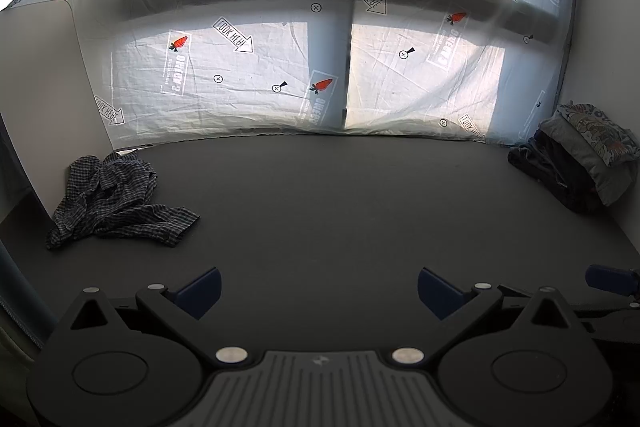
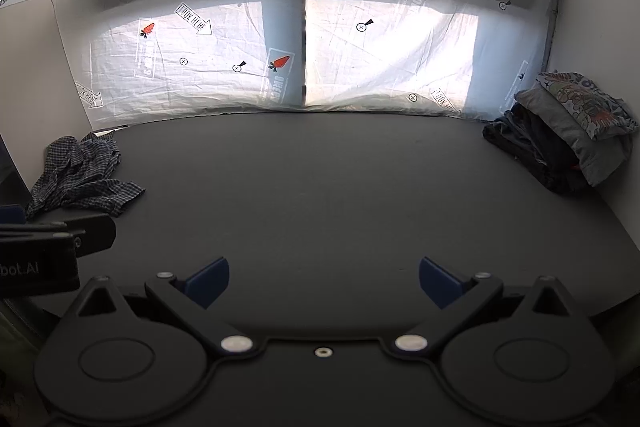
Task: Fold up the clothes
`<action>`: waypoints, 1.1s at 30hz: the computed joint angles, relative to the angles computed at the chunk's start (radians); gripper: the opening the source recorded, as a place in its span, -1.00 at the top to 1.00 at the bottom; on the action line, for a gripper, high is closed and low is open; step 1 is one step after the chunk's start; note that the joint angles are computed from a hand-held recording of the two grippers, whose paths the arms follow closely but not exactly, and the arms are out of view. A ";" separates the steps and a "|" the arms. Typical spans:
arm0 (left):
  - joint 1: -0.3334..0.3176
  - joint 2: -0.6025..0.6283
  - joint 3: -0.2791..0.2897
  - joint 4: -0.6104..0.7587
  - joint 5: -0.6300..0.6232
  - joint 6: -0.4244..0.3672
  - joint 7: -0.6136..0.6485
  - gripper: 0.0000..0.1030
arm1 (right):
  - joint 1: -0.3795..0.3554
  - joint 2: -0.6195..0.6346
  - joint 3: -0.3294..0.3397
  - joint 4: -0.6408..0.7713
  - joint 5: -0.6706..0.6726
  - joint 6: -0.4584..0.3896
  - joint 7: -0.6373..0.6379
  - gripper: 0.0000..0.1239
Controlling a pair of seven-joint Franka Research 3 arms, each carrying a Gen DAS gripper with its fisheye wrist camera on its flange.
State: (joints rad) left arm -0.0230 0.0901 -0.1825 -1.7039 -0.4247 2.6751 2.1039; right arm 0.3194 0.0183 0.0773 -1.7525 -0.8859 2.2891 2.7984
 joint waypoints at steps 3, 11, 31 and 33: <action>-0.001 0.002 0.000 0.002 0.004 0.000 -0.003 -1.00 | -0.004 -0.003 -0.003 -0.005 0.005 0.009 0.000 -0.65; -0.001 0.008 -0.003 0.008 0.012 0.002 -0.009 -1.00 | 0.006 0.014 0.001 0.002 -0.020 0.004 0.037 -0.65; 0.011 0.027 -0.010 0.019 0.021 0.013 -0.003 -1.00 | 0.000 0.017 -0.014 -0.009 -0.007 0.041 0.017 -0.65; 0.012 0.027 -0.011 0.020 0.023 0.011 -0.006 -1.00 | 0.000 0.016 -0.014 -0.008 -0.006 0.041 0.013 -0.65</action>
State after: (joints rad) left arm -0.0111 0.1176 -0.1935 -1.6837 -0.4016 2.6861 2.0979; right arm 0.3191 0.0342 0.0631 -1.7609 -0.8918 2.3298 2.8113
